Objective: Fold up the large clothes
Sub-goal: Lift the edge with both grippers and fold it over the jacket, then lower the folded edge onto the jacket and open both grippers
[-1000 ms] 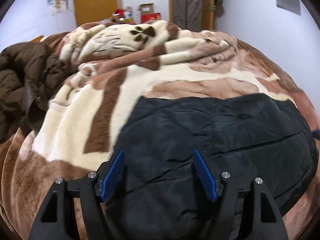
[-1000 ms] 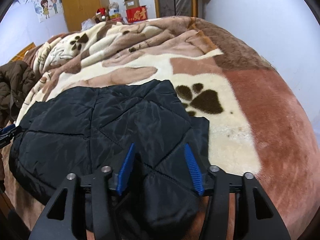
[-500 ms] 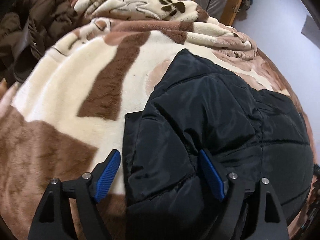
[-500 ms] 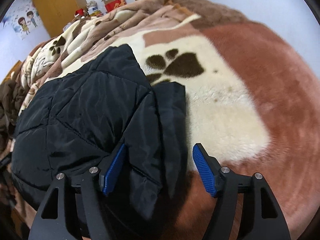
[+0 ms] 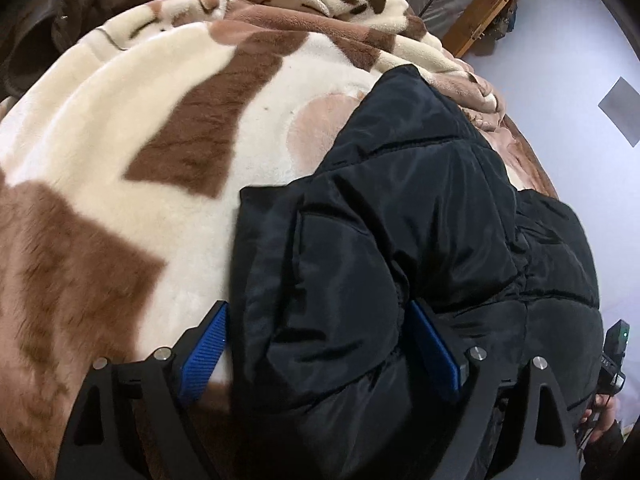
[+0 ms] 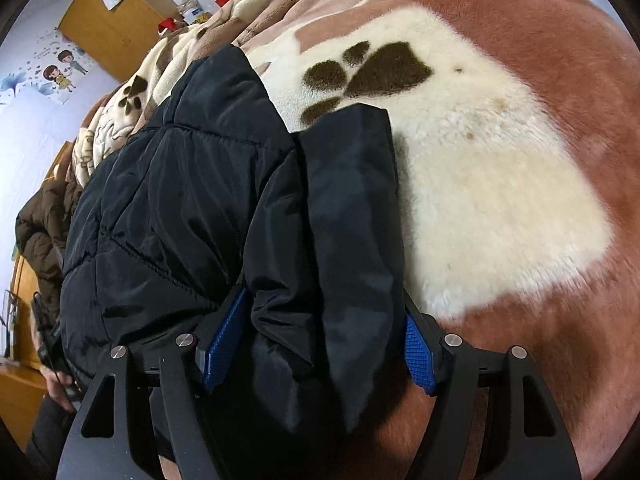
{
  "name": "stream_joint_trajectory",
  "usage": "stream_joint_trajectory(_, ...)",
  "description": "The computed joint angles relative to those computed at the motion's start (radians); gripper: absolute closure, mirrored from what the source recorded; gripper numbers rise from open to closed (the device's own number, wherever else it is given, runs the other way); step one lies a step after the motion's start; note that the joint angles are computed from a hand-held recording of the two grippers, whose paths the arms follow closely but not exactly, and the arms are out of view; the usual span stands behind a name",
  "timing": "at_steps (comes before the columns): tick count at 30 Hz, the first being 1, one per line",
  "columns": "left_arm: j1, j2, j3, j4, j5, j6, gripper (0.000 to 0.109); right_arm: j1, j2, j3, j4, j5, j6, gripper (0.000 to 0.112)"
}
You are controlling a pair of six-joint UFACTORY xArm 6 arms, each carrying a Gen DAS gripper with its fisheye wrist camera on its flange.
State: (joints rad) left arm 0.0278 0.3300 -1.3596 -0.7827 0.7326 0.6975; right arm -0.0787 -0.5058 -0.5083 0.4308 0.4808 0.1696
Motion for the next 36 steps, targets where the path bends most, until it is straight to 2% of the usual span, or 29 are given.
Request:
stream_joint_trajectory(3, -0.008, 0.044, -0.056, 0.016, 0.015, -0.013, 0.014, 0.002, 0.076, -0.054, 0.047, -0.014, -0.059, 0.041)
stream_joint_trajectory(6, 0.002, 0.068, -0.079, -0.021, 0.044, -0.007, 0.013, 0.007, 0.105, -0.067, 0.098, -0.026, -0.103, 0.041)
stream_joint_trajectory(10, 0.008, 0.043, -0.040, -0.054, 0.045, 0.036, 0.016, 0.018, 0.069, -0.041, 0.103, -0.030, -0.116, 0.052)
stream_joint_trajectory(15, 0.000, 0.064, -0.077, -0.029, 0.076, 0.028, 0.029, 0.026, 0.129, -0.087, 0.111, -0.031, -0.134, 0.062)
stream_joint_trajectory(18, -0.017, 0.047, -0.072, -0.010, 0.064, 0.029, 0.045, 0.024, 0.158, -0.117, 0.127, -0.019, -0.145, 0.070)
stream_joint_trajectory(21, -0.026, 0.013, -0.053, 0.017, 0.052, 0.006, 0.073, 0.031, 0.148, -0.135, 0.043, 0.003, -0.082, 0.078)
stream_joint_trajectory(23, -0.032, -0.025, -0.035, 0.045, 0.033, -0.009, 0.079, 0.029, 0.114, -0.132, -0.008, 0.022, -0.041, 0.083)
stream_joint_trajectory(28, -0.021, -0.108, -0.010, 0.037, 0.036, 0.025, 0.083, 0.032, 0.025, -0.144, -0.103, 0.064, 0.023, 0.087)
stream_joint_trajectory(36, 0.008, -0.178, -0.037, 0.014, 0.079, 0.052, 0.083, 0.048, -0.047, -0.208, -0.144, 0.102, 0.046, 0.087)
